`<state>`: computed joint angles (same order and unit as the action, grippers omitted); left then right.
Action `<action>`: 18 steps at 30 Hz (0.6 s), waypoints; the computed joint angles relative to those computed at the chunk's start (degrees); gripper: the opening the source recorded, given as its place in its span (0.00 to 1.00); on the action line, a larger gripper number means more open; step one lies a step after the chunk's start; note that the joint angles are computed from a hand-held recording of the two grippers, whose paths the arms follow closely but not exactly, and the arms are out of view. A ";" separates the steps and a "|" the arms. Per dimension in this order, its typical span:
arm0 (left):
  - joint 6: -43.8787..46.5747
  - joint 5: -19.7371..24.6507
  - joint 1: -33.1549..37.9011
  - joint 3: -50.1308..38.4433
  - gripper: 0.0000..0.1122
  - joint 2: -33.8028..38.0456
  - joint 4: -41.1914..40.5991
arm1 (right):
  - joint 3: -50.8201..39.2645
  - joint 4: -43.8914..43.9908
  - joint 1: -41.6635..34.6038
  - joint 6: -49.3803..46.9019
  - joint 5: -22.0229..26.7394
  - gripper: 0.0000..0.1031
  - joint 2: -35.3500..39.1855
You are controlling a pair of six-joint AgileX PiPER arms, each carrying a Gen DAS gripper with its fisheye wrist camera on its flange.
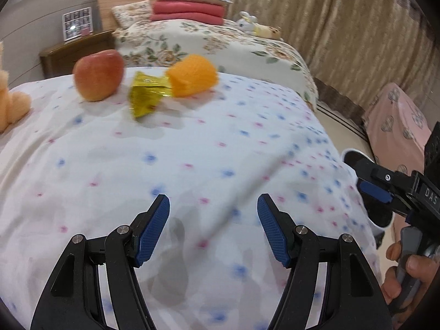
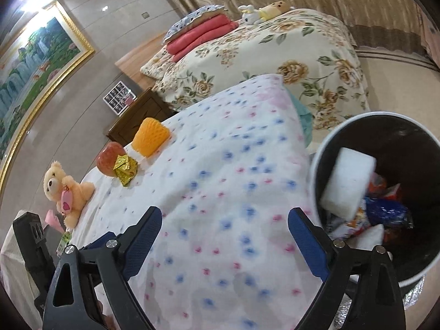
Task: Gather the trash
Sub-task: 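Move both open tools back over the bed toward the yellow wrapper and orange net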
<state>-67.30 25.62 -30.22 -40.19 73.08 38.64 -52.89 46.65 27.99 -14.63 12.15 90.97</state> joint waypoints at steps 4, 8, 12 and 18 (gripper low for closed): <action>4.83 -1.64 5.81 0.54 0.60 -0.27 -3.14 | -3.68 -3.37 2.20 3.43 0.34 0.92 3.01; 9.13 -2.98 10.69 0.69 0.60 -0.50 -5.61 | -8.28 -7.32 3.98 7.30 1.21 0.92 6.29; 13.55 -4.24 15.07 -0.29 0.61 0.53 -8.00 | -13.01 -9.69 5.21 9.16 2.00 0.92 9.48; 22.57 -6.65 21.26 -2.71 0.61 4.17 -14.23 | -21.67 -11.59 6.48 10.15 3.85 0.92 15.64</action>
